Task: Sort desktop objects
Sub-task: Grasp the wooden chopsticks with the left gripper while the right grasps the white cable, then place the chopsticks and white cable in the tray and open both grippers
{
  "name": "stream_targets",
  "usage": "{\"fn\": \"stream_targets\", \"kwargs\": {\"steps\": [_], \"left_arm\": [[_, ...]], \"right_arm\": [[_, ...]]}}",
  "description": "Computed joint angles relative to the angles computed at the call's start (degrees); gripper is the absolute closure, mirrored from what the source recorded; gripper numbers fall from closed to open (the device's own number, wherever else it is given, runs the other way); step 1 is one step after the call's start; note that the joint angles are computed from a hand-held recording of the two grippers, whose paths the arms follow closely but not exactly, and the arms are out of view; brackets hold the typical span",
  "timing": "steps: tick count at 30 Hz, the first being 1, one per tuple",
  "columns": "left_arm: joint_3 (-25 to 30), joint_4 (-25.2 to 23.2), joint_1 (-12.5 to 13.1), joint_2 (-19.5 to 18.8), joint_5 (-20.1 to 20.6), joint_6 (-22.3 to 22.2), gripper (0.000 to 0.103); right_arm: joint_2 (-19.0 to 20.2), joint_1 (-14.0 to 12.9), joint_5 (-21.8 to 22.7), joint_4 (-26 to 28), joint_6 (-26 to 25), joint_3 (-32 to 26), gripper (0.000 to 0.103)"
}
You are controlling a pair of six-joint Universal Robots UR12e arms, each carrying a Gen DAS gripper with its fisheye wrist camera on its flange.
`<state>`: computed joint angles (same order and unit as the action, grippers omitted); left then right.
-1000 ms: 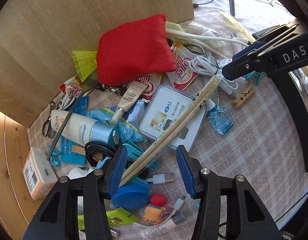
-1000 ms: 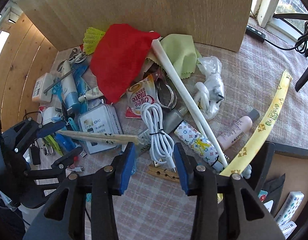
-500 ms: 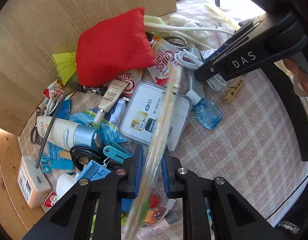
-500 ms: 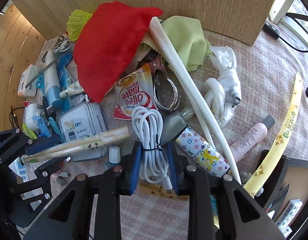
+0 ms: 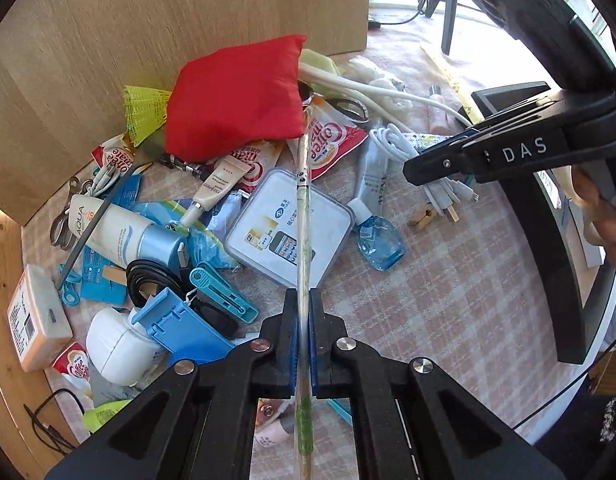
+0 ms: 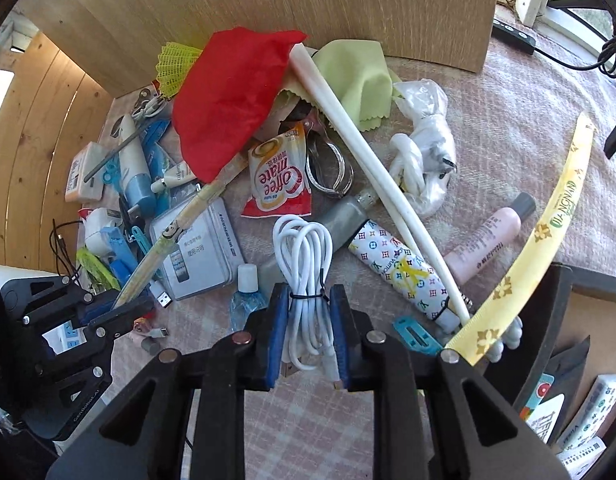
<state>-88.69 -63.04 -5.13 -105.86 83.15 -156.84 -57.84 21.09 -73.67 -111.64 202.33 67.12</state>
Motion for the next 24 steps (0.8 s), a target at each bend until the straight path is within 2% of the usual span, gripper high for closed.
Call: {"fn": "stream_targets", "kwargs": {"steps": [9, 16, 21, 24], "left_arm": [[-1.2, 1.6, -1.5, 1.9, -4.2, -4.4, 0.1], [-3.6, 4.0, -3.4, 3.8, -10.5, -9.7, 0.1], [-4.3, 4.5, -6.7, 3.6, -13.3, -12.4, 0.1], [-4.6, 5.5, -8.7, 3.6, -14.8, -13.9, 0.1]], "right_arm": [[-4.5, -0.7, 2.3, -5.2, 2.5, 4.9, 0.082], [-12.8, -1.6, 0.2, -10.8, 5.0, 15.7, 0.082], [-20.0, -3.2, -1.8, -12.7, 8.2, 24.8, 0.082], [-22.5, -3.5, -2.9, -13.5, 11.1, 28.6, 0.082]]}}
